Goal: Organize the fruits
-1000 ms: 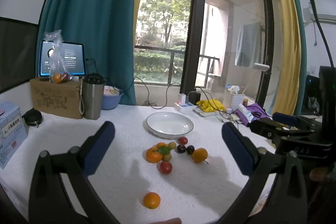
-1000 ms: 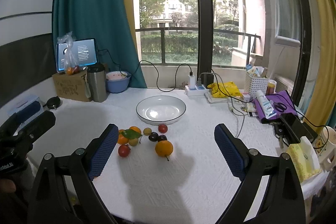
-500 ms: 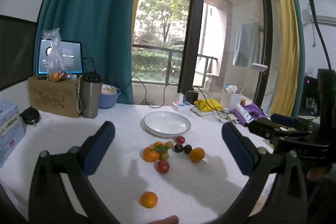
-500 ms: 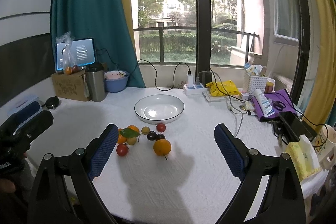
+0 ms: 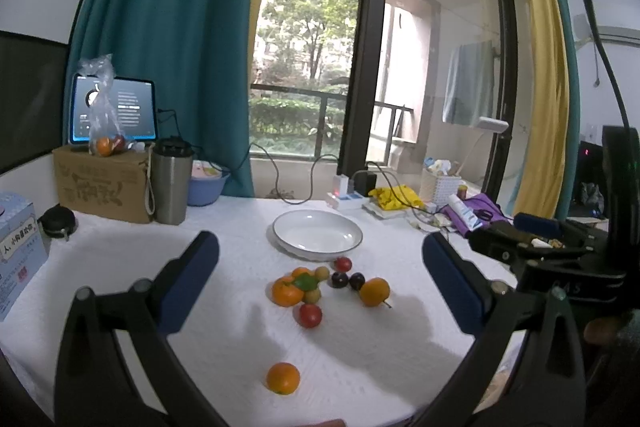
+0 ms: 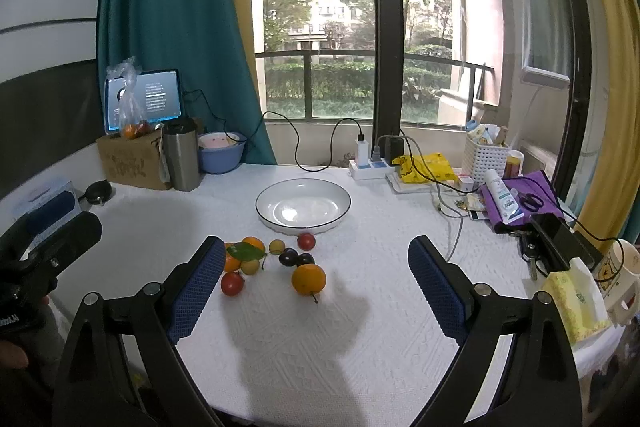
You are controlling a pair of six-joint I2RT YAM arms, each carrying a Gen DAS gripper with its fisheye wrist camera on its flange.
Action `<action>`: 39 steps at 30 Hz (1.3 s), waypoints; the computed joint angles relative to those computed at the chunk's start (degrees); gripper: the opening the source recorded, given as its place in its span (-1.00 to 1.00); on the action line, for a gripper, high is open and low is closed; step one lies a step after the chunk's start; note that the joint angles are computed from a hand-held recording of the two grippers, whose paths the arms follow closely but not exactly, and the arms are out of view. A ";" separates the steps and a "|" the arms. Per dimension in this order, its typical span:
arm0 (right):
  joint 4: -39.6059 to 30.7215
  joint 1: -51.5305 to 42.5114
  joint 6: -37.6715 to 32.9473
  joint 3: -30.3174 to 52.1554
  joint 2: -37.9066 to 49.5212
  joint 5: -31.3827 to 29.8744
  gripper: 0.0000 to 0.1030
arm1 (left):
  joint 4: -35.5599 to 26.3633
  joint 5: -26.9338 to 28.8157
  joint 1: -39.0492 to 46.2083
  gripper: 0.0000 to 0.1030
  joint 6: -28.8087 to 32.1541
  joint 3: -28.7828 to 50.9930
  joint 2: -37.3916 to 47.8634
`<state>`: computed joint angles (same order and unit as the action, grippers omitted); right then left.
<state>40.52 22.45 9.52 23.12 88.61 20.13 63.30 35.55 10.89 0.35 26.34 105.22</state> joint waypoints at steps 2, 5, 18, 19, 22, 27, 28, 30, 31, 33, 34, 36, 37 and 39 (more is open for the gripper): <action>-0.03 0.01 -0.21 0.02 0.04 0.03 0.84 | -0.37 -0.01 0.05 0.99 -0.09 0.16 -0.13; -0.08 0.06 -0.20 0.05 0.03 0.04 0.84 | -0.62 0.11 0.12 0.99 0.02 0.24 -0.19; -0.37 0.18 -0.12 0.07 -0.07 -0.04 0.84 | -1.35 0.74 0.38 0.99 0.41 0.41 -0.50; -0.44 0.18 -0.12 0.03 -0.18 -0.12 0.84 | -1.31 0.89 0.40 0.99 0.54 0.37 -0.56; -0.71 0.76 -0.22 0.09 -0.50 0.45 0.84 | -0.83 0.97 0.25 0.99 0.85 -0.05 -0.70; -1.24 1.08 -0.11 0.18 -0.75 0.66 0.84 | -1.05 0.90 0.17 0.99 0.81 0.06 -0.52; -1.17 1.08 -0.12 0.23 -0.65 0.67 0.84 | -1.13 0.99 0.22 0.99 0.87 0.08 -0.49; -1.23 1.05 -0.06 0.24 -0.67 0.54 0.84 | -1.45 1.13 0.28 0.99 1.09 0.15 -0.47; -1.29 1.13 -0.04 0.27 -0.68 0.59 0.84 | -1.67 1.12 0.25 0.99 1.17 0.21 -0.49; -1.51 1.18 -0.04 0.31 -0.73 0.62 0.84 | -2.73 1.24 0.23 0.99 1.57 0.70 -0.24; -1.42 1.13 0.02 0.33 -0.58 0.51 0.84 | -3.46 1.23 0.16 0.99 1.85 1.05 -0.04; -1.68 1.17 0.18 0.59 -0.11 0.42 0.84 | -5.26 1.24 -0.09 0.98 2.71 1.81 0.51; -1.83 1.19 0.30 1.16 0.65 0.33 0.84 | -6.61 1.11 -0.17 0.98 3.40 2.40 0.88; -2.41 0.99 0.50 1.92 1.77 -0.03 0.84 | -9.37 0.99 -0.23 0.97 4.45 3.64 1.73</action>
